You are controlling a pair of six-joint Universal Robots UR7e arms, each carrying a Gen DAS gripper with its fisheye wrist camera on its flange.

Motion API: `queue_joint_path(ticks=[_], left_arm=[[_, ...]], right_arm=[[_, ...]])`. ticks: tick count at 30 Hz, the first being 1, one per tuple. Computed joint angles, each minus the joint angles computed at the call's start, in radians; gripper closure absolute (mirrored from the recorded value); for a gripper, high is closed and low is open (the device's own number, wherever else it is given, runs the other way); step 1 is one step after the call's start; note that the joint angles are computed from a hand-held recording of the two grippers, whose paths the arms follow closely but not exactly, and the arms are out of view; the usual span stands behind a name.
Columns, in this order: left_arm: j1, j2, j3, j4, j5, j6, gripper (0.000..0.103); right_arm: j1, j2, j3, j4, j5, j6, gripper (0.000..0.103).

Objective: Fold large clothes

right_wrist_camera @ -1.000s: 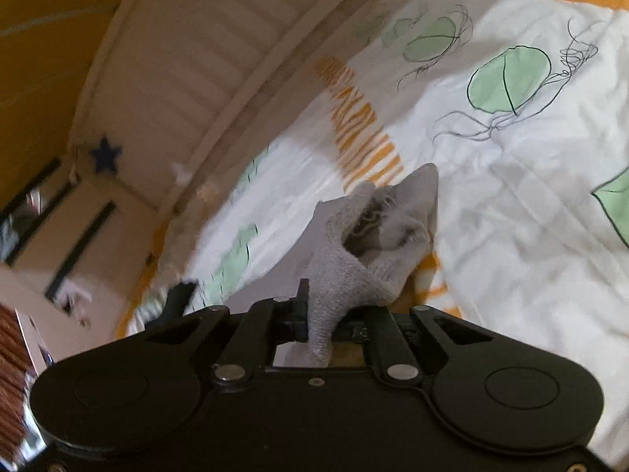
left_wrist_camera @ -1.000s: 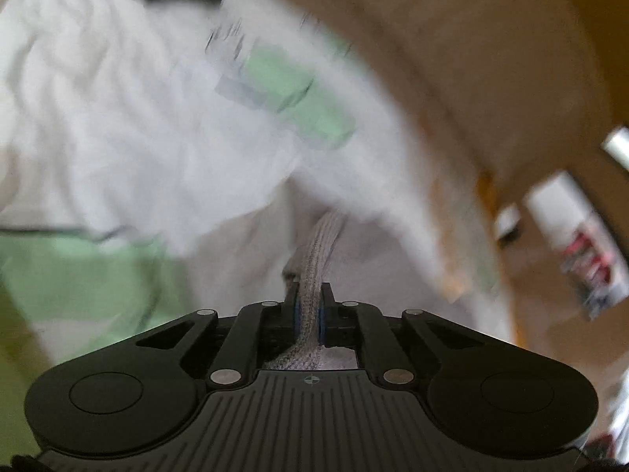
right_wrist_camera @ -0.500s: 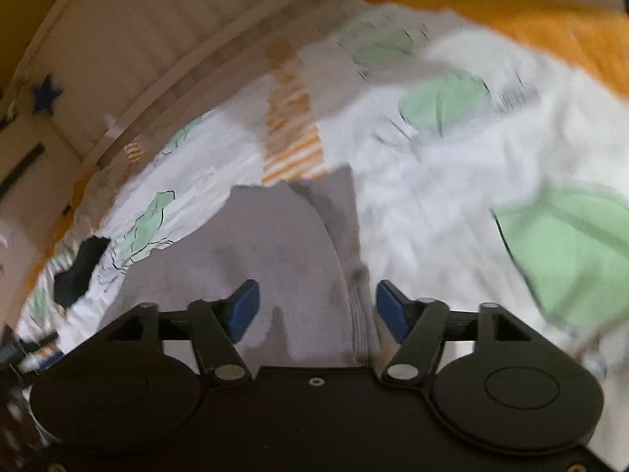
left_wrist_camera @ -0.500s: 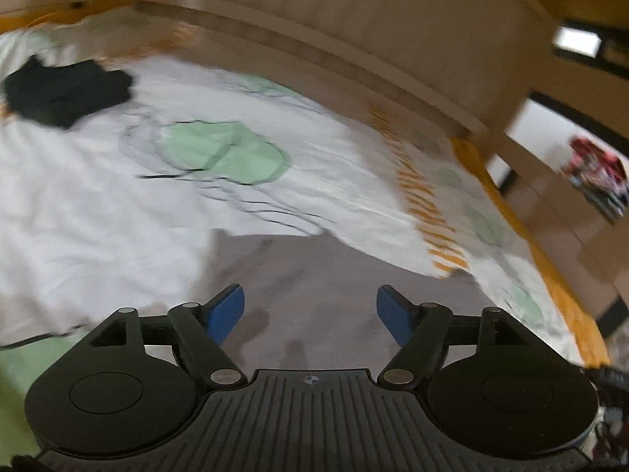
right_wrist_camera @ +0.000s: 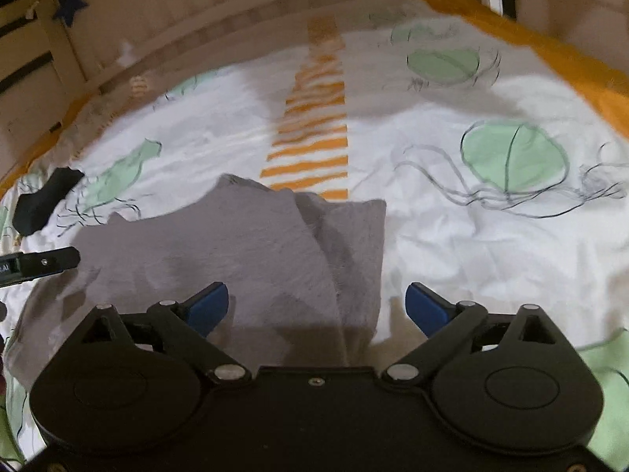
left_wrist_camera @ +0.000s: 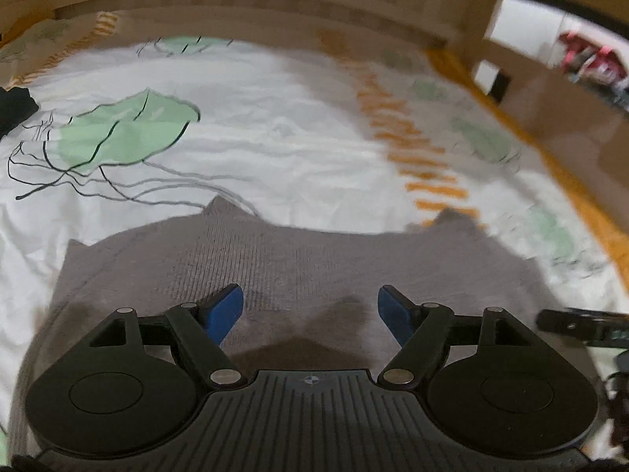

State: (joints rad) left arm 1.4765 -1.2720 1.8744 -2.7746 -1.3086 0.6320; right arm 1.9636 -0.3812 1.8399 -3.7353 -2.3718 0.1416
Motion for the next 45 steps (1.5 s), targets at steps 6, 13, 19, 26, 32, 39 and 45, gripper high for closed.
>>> queue_joint_path(ticks=[6,13,19,26,32,39,45], left_arm=[[-0.005,0.068,0.036,-0.162,0.073,0.149,0.004],[0.027,0.077,0.093,-0.324,-0.011,0.194,0.0],[0.027,0.086,0.099,-0.356,-0.019,0.2,0.0],[0.03,0.092,0.099,-0.368,-0.026,0.204,0.0],[0.031,0.087,0.092,-0.346,-0.029,0.205,0.0],[-0.024,0.027,0.061,-0.147,0.056,0.075,0.025],[-0.036,-0.093,0.168,-0.12,-0.063,0.001,0.045]], right_arm=[[-0.048,0.001,-0.002,0.031,0.019,-0.002,0.001],[-0.069,0.047,0.011,-0.146,0.071,-0.15,0.0],[-0.114,-0.026,0.094,-0.14,0.25,-0.089,0.0],[-0.239,-0.118,0.245,-0.137,0.709,0.066,0.0],[-0.313,-0.084,0.223,-0.205,0.868,0.156,0.0],[-0.314,-0.076,0.215,-0.208,0.875,0.125,0.0],[-0.306,-0.083,0.221,-0.195,0.858,0.109,0.0]])
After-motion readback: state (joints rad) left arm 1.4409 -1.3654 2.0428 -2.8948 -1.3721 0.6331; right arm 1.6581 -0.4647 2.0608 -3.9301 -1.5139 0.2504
